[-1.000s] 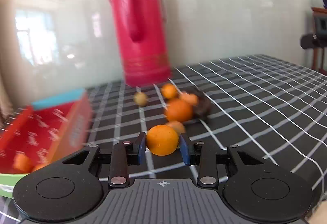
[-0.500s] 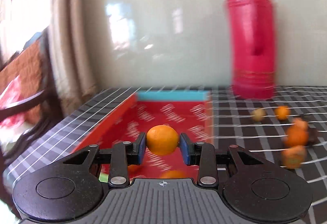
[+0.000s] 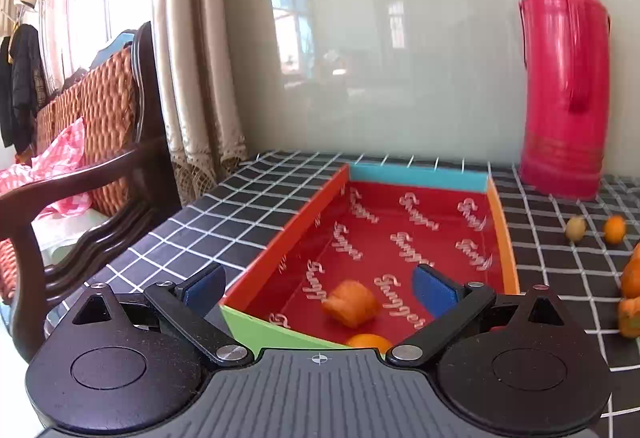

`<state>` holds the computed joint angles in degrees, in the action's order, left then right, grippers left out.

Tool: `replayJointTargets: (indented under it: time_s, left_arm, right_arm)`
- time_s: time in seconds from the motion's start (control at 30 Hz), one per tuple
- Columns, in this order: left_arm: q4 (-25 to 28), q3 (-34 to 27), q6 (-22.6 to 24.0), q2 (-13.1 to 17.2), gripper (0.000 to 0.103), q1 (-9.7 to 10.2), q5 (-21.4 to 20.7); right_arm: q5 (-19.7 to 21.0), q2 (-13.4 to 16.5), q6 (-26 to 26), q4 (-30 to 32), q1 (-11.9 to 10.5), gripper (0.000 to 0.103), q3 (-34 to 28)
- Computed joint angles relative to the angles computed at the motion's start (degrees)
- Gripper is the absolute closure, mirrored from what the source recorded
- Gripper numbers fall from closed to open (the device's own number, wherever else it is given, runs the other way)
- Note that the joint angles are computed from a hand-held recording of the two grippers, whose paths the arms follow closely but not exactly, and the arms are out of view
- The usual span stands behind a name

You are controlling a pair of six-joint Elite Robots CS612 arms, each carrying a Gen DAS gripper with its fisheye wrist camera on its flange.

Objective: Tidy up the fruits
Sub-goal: 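Grasp an orange chunk with the right gripper and lift it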

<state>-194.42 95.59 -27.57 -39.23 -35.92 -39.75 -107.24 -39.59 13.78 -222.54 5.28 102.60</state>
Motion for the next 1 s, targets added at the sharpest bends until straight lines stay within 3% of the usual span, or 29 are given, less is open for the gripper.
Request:
replayJointTargets:
  time_s: [0.23, 0.4, 0.53, 0.63, 0.77, 1.0]
  left_arm:
    - [-0.48, 2.73, -4.83, -1.31, 0.001, 1.14, 2.14]
    - [-0.23, 4.68, -8.52, -2.18, 0.000, 2.19, 3.67]
    - [1.11, 5.87, -10.78, -2.88, 0.000, 2.89, 3.83]
    - [1.14, 6.57, -11.49, -3.13, 0.000, 3.26, 4.53]
    - [1.93, 7.37, -12.34, -3.50, 0.000, 3.74, 4.71]
    - [3.56, 8.53, -15.64, -4.28, 0.000, 4.25, 5.30]
  right_arm:
    - [4.46, 0.60, -1.91, 7.23, 1.37, 0.007, -2.40]
    - [7.65, 0.89, -2.85, 13.26, 2.01, 0.028, -4.13]
    - [8.77, 1.19, -1.32, 17.29, 2.18, 0.033, -5.46]
    - [8.69, 1.52, -0.31, 19.33, 2.21, 0.043, -6.42]
    - [9.63, 1.78, 0.59, 21.40, 2.10, 0.072, -7.06]
    - [10.30, 1.90, -1.10, 19.12, 2.32, 0.073, -6.71]
